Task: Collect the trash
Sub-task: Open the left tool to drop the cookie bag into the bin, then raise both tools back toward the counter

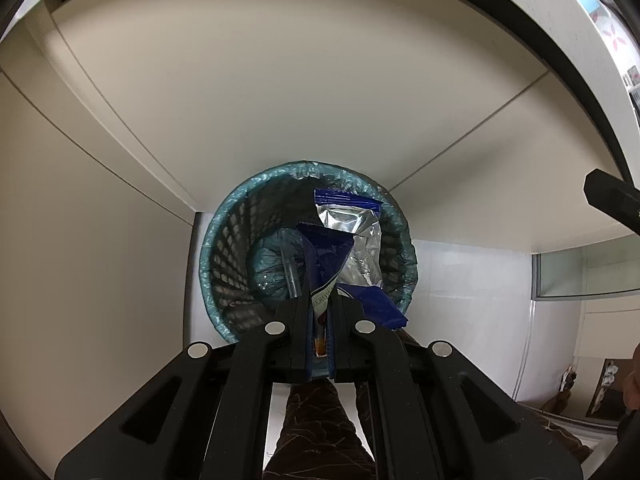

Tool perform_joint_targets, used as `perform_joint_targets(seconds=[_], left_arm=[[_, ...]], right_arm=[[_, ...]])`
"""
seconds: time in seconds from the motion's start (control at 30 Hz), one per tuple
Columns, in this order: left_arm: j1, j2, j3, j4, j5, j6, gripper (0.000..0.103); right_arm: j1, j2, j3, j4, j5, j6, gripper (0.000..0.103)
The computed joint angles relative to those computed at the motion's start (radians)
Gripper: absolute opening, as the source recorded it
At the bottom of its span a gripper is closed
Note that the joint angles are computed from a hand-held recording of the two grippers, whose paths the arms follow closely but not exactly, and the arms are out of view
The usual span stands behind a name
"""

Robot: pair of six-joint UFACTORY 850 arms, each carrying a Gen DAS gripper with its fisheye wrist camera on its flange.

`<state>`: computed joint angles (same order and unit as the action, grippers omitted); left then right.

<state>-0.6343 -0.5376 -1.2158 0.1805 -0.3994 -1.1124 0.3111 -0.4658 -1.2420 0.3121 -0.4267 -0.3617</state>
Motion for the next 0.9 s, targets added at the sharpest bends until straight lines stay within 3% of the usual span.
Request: perform_joint_targets(seconds=[0.23,0.43,0.5,0.9], left_arm=[[-0.005,-0.011,-0.019,0.012,-0.001,0.008,0.012],[-0.006,0.006,-0.014,0.054,-0.002,-0.031,0.036],[-0.007,0.016,-0.01,0.079,-0.001,-0.058,0.048],[-0.014,0.126,0.011,0.24,-0.072,-0.228,0.091]], right_arm=[[-0.004,0.008,0.003,0.011,-0.002,-0.008,0.092],[-0.001,0.006,0.003,0.015,-0.009,-0.018,0.092],[0.001,0.004,-0.001,0.015,-0.009,-0.02,0.092],[-0.002,0.033,-0.018,0.004,-0.032,-0.02,0.092]])
